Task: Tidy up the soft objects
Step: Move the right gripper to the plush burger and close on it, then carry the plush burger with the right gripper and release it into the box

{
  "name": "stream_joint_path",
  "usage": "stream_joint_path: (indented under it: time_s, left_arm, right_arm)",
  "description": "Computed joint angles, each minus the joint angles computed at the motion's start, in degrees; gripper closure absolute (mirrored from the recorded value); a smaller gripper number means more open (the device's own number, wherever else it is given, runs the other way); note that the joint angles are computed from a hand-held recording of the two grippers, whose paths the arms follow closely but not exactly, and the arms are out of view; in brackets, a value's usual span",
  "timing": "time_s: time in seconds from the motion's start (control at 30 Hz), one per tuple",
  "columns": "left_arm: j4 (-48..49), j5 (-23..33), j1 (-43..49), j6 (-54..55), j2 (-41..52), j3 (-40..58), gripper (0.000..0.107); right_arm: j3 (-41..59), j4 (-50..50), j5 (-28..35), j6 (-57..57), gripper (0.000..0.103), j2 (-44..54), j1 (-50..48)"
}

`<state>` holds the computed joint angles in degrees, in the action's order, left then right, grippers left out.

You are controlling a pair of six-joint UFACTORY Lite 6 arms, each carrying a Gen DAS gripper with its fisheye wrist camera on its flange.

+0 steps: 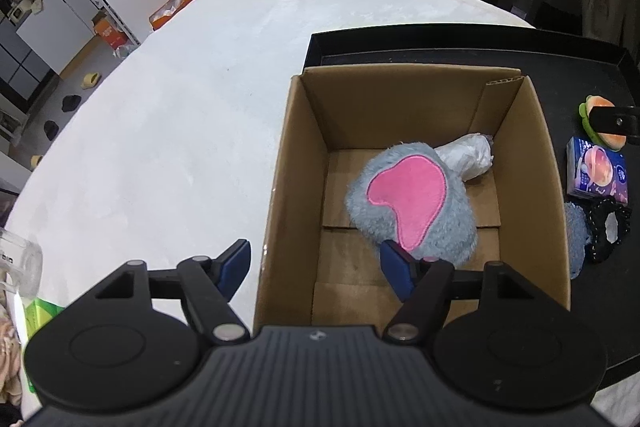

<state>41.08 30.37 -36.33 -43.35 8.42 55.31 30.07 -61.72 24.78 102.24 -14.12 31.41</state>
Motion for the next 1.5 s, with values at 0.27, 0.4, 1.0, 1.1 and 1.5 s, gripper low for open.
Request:
stream_joint_path:
  time_s: [0.27,0.4,1.0,1.1,1.5]
  left_arm:
    - [2.8,4.7,-4.0,-3.0,2.8,2.7,0.036]
    - [1.6,6.6,-4.3,-2.1,4.7,5.3,0.036]
    - [2.7,7.7,-5.2,-3.4,6.2,6.4,0.036]
    - [2.5,6.9,-4.7,-2.9,5.8,5.7,0.036]
    - [1.2,3.7,-1.5,-0.6,1.9,1.4,0.036]
  right_arm:
    - [-3.4,-16.4,-5.7,15.8,0.024,5.6,-6.4]
    - [-5.1,-27.0,-9.2,26.7,0.028,7.0,-10.1]
    - [-5.9,-34.8,-13.9,29.9,0.07,7.1,-14.3]
    - [-6.3,-30.6,-13.3,25.6,0.071,5.2,-13.6]
    - [-6.7,-14.3,-11.4,9.6,0.071,-2.8,-12.5]
